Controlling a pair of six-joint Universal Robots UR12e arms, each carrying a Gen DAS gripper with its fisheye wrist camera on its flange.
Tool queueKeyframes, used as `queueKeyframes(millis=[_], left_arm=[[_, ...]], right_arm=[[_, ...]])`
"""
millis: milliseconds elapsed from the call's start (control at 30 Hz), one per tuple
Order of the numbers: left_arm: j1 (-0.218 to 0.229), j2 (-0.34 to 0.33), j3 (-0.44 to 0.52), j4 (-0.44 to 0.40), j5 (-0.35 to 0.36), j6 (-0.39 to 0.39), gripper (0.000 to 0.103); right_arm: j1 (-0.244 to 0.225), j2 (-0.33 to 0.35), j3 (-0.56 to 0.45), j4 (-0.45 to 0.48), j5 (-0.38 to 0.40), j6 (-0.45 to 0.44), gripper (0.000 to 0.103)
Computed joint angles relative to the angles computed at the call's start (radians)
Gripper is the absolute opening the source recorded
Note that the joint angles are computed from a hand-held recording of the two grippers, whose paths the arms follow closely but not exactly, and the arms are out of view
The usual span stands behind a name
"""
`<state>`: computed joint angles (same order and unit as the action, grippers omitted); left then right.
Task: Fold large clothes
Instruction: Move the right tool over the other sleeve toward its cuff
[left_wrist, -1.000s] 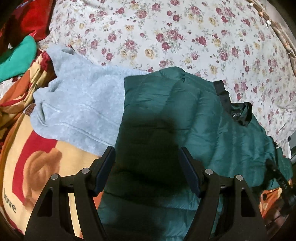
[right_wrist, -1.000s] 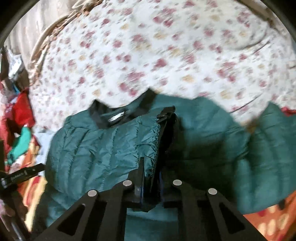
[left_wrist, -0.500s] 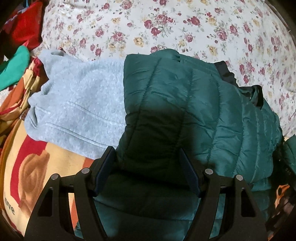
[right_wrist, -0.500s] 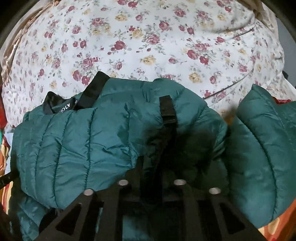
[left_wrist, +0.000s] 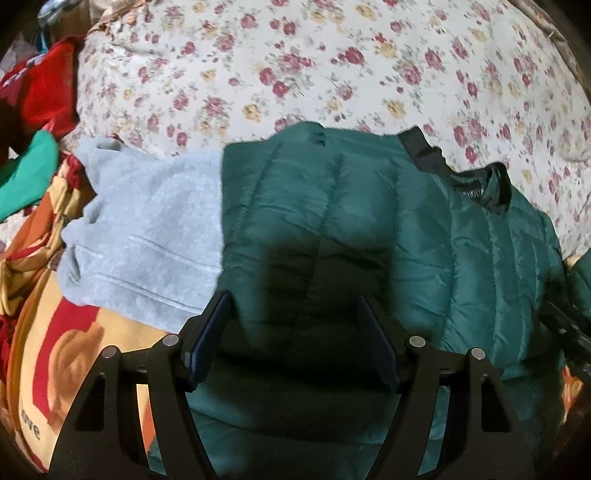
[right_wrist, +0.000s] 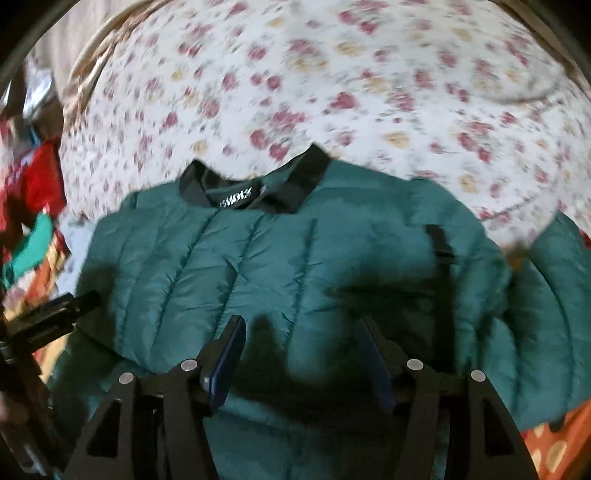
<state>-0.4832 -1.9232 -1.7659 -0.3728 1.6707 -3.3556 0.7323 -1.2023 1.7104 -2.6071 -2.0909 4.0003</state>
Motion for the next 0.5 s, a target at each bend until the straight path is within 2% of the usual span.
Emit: queueKeyframes(millis=[133, 267, 400, 500], left_arm=[[-0.001, -0.012, 0.006, -0.003, -0.002, 0.002, 0.073], [0.003, -0.017, 0.005, 0.007, -0.017, 0.0, 0.075], [-0.002, -0.021, 0.006, 0.008, -0.001, 0.012, 0.076], [-0.001, -0.02, 0.005, 0.008, -0.004, 0.012, 0.076]], right_arm=[[-0.023, 0.026, -0.02, 0.044, 0.017, 0.011, 0.06], [-0.034, 0.037, -0.016, 0.03, 0.021, 0.013, 0.06], [-0.034, 0.03, -0.02, 0.044, 0.027, 0.011, 0.06], [-0.017, 0.006, -0.005, 0.034, 0.012, 0.02, 0.06]])
